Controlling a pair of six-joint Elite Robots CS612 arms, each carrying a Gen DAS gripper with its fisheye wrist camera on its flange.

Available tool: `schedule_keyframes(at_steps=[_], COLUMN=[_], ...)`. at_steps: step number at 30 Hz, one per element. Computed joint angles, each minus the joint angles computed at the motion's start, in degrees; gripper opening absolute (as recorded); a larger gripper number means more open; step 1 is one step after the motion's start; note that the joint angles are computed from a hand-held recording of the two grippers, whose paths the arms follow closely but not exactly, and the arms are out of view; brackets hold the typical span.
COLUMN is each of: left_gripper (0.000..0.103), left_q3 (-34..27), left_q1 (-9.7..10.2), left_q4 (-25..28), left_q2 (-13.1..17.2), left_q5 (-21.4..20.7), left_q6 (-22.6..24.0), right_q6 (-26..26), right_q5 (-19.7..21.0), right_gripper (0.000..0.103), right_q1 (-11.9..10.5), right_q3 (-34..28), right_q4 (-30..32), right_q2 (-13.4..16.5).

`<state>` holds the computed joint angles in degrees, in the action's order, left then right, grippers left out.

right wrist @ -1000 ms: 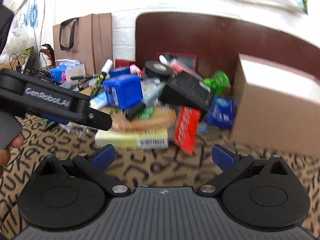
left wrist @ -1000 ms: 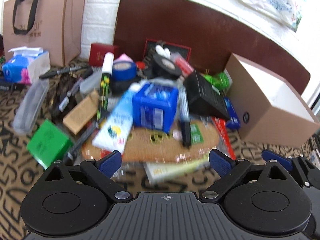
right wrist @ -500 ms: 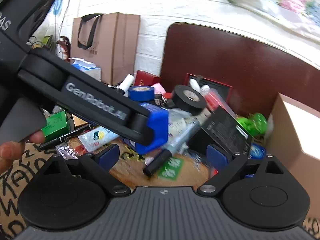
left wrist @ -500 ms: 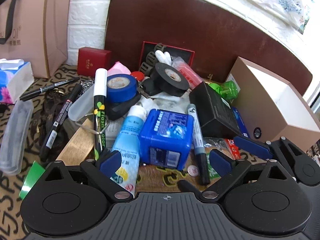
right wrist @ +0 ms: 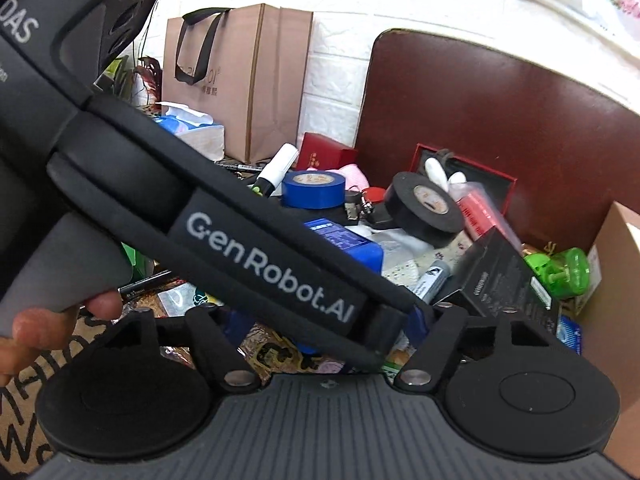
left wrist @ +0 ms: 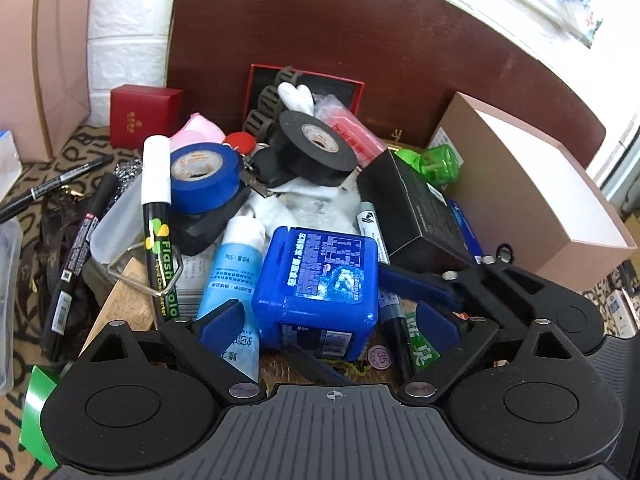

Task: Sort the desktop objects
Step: 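Lower the left gripper onto the blue cube box and close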

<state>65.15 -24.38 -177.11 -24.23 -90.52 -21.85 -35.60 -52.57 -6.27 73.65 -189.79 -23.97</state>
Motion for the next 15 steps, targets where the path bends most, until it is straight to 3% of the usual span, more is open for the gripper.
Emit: schedule_keyframes(at_steps=[8,13,14,15], left_gripper=[0.079,0.065,0.065,0.064], left_q3=[0.45,1.55,1.86,2.28], left_q1=[-0.13,0.05,0.07,0.06], left_q4=[-0.60,-0.79,-0.98,-1.78], left_q2=[-0.19,-0.84,-0.99,-1.09], left_q5=[0.68,-0.59,-0.97,-1.44], left_q6=[0.39,-1.83,-2.53,-3.15], right_q6=[0.73,0.91,0.57,0.22], right_q5=[-0.22,-0.78,-0.50,0.52], right_gripper=[0.068,0.067,0.063,0.051], right_q1=[0.02,-0.14,-0.24,-0.46], right_q3=[0.21,1.69,2.13,2.58], right_q4=[-0.21,-1.92,-2.02,-1.63], right_q2=[-0.05,-0.72,-0.98,-1.33])
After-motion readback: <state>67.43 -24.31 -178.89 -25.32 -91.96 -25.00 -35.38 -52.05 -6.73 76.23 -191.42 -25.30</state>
